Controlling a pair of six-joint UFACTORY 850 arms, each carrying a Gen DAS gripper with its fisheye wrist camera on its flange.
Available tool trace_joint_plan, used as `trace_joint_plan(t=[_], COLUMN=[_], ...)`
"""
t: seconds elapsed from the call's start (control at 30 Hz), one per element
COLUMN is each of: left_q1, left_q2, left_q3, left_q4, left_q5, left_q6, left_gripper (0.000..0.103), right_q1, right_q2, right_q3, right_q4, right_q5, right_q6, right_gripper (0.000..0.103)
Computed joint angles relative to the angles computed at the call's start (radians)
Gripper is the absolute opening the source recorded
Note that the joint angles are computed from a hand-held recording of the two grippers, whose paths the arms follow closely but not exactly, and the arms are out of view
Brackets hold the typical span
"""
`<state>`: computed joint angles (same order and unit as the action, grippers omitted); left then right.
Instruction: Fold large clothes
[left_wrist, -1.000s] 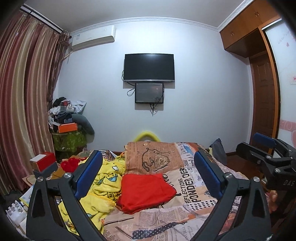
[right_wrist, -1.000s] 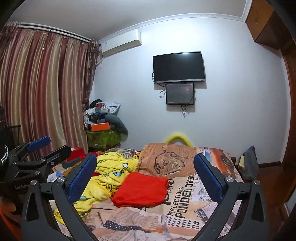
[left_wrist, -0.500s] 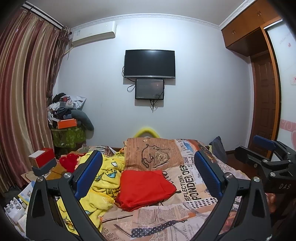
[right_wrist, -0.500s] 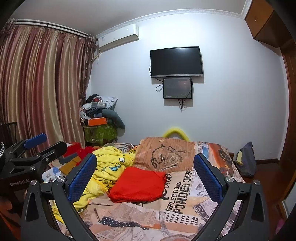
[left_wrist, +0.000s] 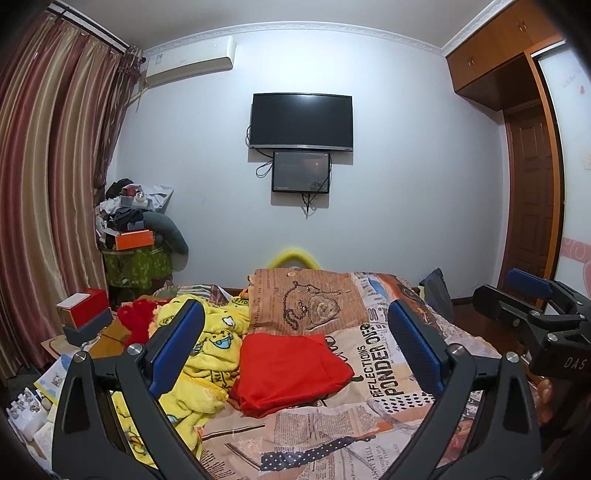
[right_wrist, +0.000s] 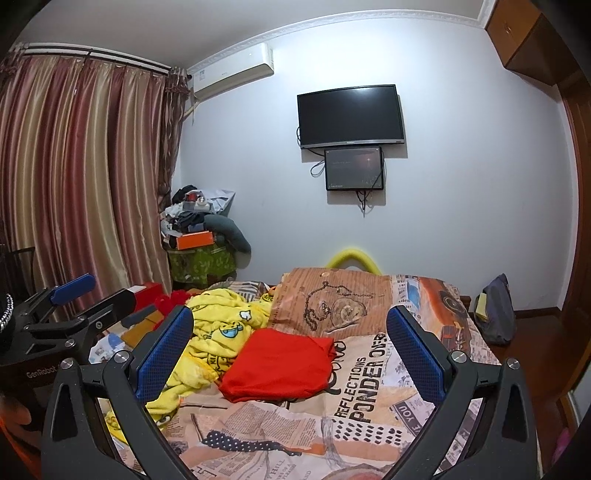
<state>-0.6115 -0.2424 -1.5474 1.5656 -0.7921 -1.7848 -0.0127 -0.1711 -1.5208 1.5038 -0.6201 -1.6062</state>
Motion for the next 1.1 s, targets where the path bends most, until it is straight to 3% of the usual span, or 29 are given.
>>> trace_joint_plan(t=[0.47,1.1], left_q1=[0.007,0.031], left_q2=[-0.003,0.007], left_q3=[0.001,0.016], left_q4=[-0.015,-0.027], left_q5=[0.017,0.100], left_q6=[0.013,0.015], left_gripper=[0.100,0.101], right_q1=[0.000,-0.003], right_q2=[-0.009,-0.015], right_q3=[-0.011,-0.018], right_q4=[-0.030,-0.037], right_q5=[-0.003,0.007], right_q6=[0.046,0.071], right_gripper=[0.103,0.103])
